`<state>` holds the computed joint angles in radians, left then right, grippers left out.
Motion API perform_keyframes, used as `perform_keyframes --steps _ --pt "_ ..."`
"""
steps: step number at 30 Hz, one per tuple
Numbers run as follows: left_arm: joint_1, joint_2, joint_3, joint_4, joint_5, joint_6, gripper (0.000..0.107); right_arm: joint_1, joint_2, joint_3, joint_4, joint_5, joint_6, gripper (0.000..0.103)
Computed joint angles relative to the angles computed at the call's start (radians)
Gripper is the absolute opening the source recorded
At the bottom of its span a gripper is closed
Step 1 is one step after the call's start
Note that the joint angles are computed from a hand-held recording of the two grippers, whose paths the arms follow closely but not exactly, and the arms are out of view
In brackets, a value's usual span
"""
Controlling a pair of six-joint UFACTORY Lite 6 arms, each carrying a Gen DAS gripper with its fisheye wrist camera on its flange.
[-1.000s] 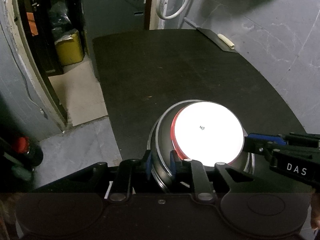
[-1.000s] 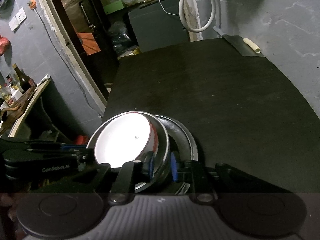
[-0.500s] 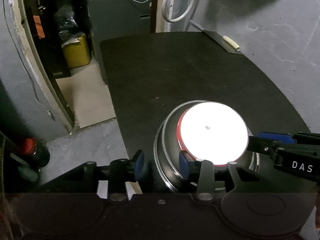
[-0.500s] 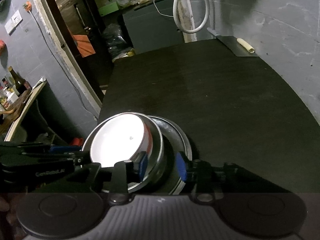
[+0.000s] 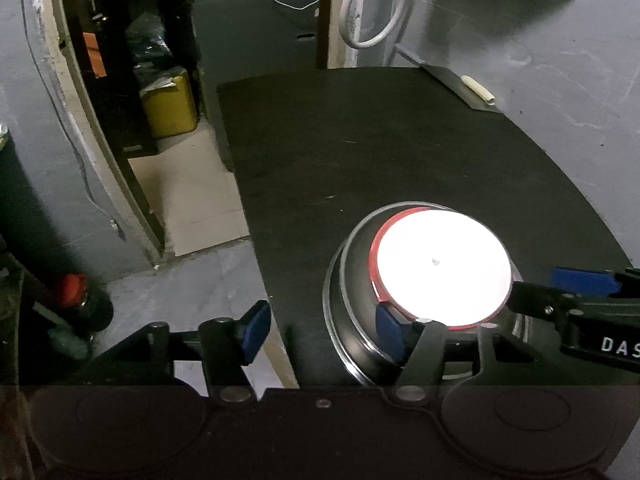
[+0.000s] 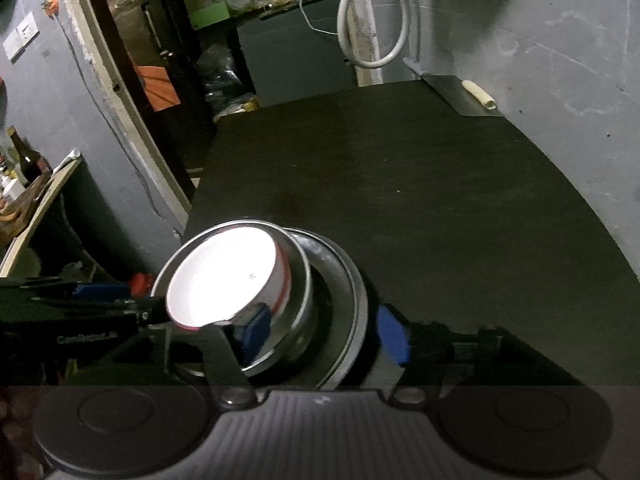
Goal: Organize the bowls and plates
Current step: 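Open the left tool to release the steel bowl rim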
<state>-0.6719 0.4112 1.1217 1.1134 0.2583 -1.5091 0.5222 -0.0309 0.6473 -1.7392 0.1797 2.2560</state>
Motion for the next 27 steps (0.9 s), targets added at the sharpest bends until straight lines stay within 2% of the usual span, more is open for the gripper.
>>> perform_keyframes --steps 3,10,17,25,27 --pt "-0.006 -0.003 -0.005 0.031 0.022 -0.044 0.07 -0.012 -0.01 -0.014 -0.071 -0.008 0.072 0.076" --pt "-0.026 0.001 0.008 0.031 0.067 -0.07 0.076 -0.018 -0.018 -0.018 -0.037 -0.011 0.021 0.085" --pt "-0.035 0.0 0.007 0.042 0.09 -0.102 0.082 -0.039 -0.033 -0.034 -0.169 -0.022 0.143 0.096" --pt "-0.049 0.001 0.011 0.048 0.126 -0.141 0.088 -0.052 -0.046 -0.046 -0.264 -0.027 0.232 0.097" --pt "-0.055 -0.003 0.009 0.048 0.143 -0.155 0.093 -0.06 -0.052 -0.051 -0.301 -0.03 0.266 0.098"
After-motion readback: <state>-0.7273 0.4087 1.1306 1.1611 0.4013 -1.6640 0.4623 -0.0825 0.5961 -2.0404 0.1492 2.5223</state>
